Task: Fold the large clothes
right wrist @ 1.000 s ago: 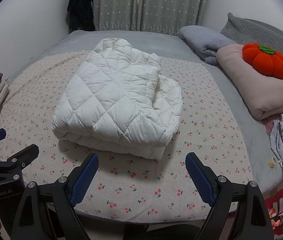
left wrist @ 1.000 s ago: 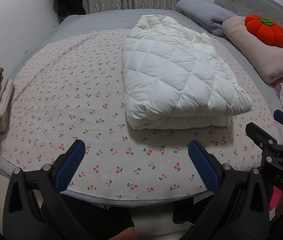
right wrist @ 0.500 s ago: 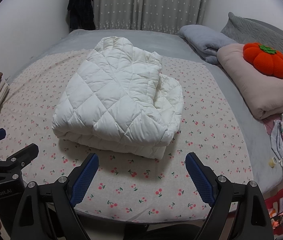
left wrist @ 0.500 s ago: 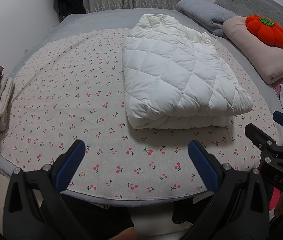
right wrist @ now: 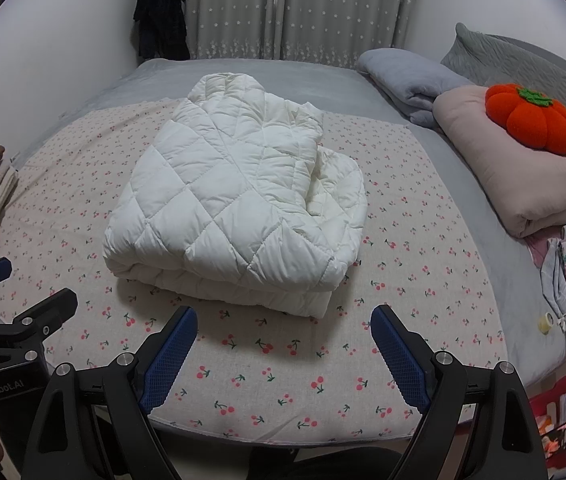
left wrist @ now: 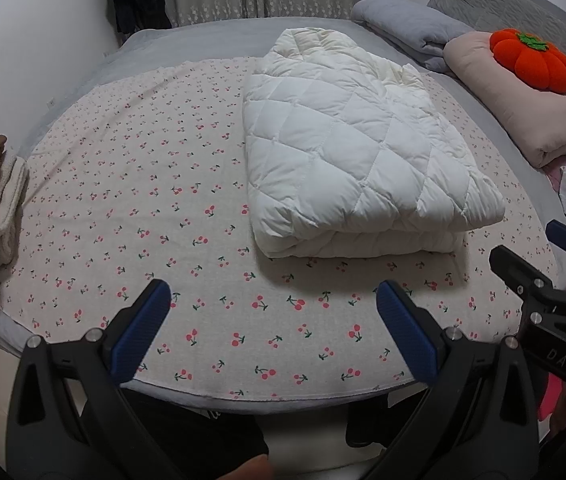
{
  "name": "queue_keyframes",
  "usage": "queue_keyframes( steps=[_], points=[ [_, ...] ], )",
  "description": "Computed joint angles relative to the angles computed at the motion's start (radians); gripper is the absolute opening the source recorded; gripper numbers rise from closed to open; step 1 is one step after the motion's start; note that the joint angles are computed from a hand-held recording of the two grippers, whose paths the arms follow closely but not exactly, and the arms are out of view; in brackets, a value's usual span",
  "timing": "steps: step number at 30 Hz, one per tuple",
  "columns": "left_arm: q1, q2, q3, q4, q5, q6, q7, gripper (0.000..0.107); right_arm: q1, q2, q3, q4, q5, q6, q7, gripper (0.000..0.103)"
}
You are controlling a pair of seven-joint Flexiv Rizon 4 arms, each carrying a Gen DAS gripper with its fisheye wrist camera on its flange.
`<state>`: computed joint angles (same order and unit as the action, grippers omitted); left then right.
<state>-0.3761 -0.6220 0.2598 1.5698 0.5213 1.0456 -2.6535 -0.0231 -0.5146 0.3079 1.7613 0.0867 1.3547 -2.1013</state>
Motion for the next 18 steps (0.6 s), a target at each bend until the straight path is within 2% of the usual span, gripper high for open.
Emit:
queue_keyframes(
  steps=[18],
  points=[
    [0.019,-0.018,-0.006,0.003,-0.035,0.018,0.031,0.102,0.019,-0.008,-0.014,0.003,-0.015,0.002,0.03,0.09]
  ],
)
